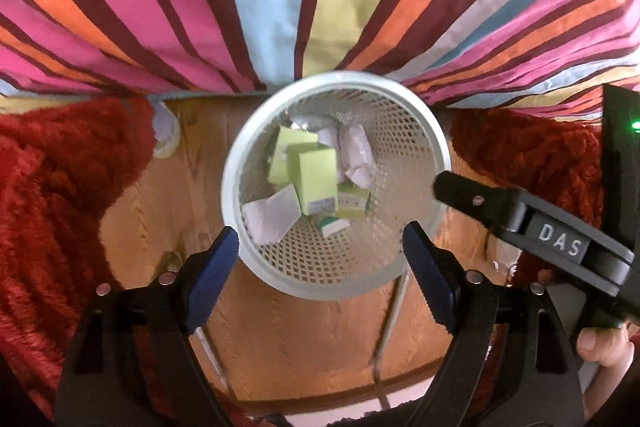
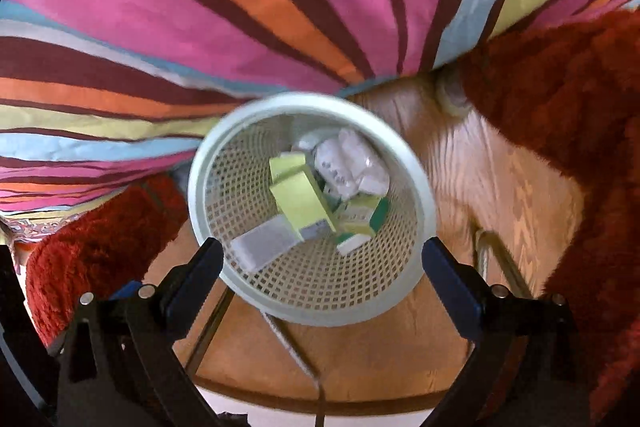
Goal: Collect trash
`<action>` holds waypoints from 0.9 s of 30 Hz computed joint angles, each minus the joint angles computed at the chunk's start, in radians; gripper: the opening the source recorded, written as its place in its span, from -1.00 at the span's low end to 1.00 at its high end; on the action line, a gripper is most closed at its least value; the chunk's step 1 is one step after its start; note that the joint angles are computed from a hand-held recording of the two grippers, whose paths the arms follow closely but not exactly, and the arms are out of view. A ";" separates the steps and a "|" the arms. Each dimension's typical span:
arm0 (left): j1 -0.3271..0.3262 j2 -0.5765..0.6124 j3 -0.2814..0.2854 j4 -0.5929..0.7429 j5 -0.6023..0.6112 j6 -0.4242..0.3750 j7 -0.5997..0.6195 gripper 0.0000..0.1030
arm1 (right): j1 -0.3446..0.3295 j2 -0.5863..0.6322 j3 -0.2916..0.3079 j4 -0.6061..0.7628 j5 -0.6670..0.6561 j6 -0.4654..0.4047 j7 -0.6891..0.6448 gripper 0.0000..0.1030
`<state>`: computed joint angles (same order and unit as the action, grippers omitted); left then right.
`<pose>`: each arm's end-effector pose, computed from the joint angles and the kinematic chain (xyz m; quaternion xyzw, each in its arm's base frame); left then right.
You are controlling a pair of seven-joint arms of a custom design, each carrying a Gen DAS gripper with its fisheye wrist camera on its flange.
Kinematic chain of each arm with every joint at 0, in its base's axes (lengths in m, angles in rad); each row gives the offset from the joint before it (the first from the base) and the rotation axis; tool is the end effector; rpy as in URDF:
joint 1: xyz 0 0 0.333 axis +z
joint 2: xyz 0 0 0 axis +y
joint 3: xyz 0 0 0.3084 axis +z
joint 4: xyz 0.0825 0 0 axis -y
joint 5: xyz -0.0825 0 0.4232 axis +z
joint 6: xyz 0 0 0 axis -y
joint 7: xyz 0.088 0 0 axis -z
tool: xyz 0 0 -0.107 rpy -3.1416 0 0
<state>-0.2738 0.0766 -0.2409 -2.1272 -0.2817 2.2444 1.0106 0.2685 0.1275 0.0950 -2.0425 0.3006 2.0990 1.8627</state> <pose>0.5089 -0.2962 0.3494 0.7741 -0.6211 0.0494 0.1119 0.5545 0.2255 0.3472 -0.6681 0.7314 0.1345 0.0270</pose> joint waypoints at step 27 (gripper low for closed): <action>0.042 -0.288 -0.070 -0.077 0.606 0.094 -0.338 0.59 | 0.061 -0.355 -0.014 -0.205 -0.349 0.480 -0.021 0.85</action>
